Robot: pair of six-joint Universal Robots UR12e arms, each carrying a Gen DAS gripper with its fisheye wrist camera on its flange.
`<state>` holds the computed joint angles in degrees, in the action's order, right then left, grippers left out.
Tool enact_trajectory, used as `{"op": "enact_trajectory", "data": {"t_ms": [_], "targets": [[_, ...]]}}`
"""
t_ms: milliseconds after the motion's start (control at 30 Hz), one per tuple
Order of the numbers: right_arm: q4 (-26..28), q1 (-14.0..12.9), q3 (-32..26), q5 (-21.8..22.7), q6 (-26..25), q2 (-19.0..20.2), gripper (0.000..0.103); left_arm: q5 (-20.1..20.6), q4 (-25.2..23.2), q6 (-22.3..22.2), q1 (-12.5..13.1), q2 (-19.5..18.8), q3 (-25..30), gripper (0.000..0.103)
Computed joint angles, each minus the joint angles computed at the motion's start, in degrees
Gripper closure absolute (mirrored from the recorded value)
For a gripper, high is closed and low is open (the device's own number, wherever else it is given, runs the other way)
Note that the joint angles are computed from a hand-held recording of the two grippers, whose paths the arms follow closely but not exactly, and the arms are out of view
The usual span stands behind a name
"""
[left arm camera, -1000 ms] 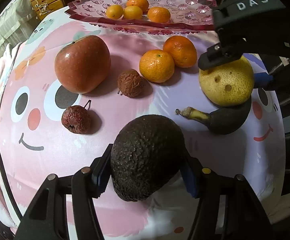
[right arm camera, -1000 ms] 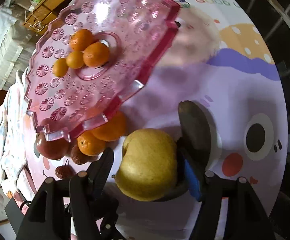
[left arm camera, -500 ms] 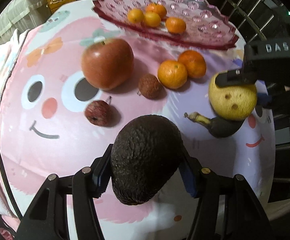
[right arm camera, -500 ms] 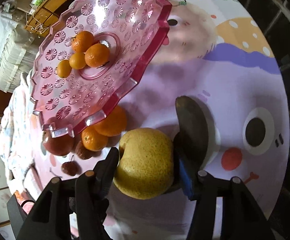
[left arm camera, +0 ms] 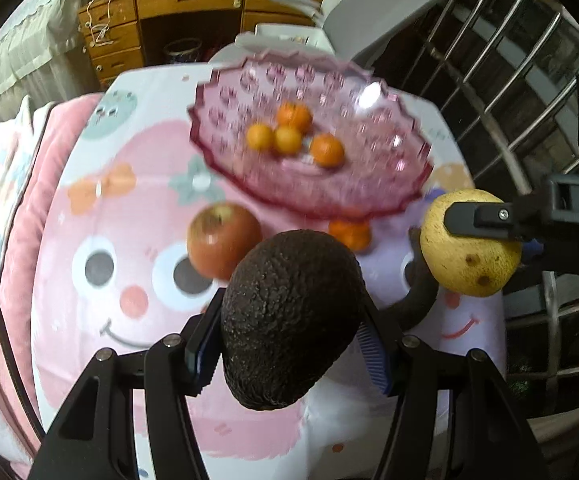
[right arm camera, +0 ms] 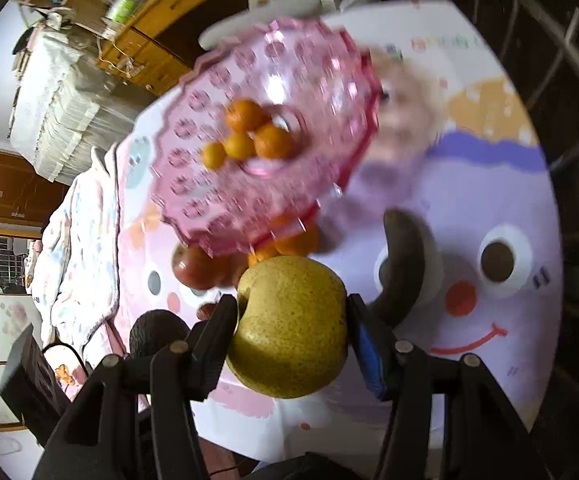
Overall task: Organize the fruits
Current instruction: 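Carry avocado and pear into the pink glass bowl and open both tools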
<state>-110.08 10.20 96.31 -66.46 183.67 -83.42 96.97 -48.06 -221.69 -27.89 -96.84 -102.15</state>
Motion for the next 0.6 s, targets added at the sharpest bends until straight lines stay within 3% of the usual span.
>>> {"op": "enact_trajectory", "data": {"t_ms": [200, 333, 400, 433, 533, 600], "targets": [[-8.66, -0.1, -0.67, 0.1, 3.17, 0.34, 0.048, -0.16, 3.79, 2.48, 1.75, -0.34, 1.36, 0.044], [-12.35, -0.19, -1.55, -0.68, 5.06, 1.9, 0.055, -0.41, 7.55, 3.73, 3.14, -1.51, 2.13, 0.044], [-14.95, -0.21, -1.68, -0.64, 6.4, 3.15, 0.078, -0.91, 9.4, 4.29, 3.91, -2.52, 2.61, 0.044], [-16.49, -0.24, -1.66, -0.26, 6.36, 3.62, 0.097, -1.22, 10.0, 4.45, 4.2, -3.0, 2.86, 0.044], [-15.82, 0.61, -3.4, -2.79, 6.22, 5.78, 0.097, -1.9, 9.75, 4.97, 5.1, -5.19, 4.43, 0.044], [-15.44, 0.45, -3.5, -1.21, 7.02, 6.63, 0.097, -3.33, 9.02, 4.91, 5.73, -6.32, 5.2, 0.044]]}}
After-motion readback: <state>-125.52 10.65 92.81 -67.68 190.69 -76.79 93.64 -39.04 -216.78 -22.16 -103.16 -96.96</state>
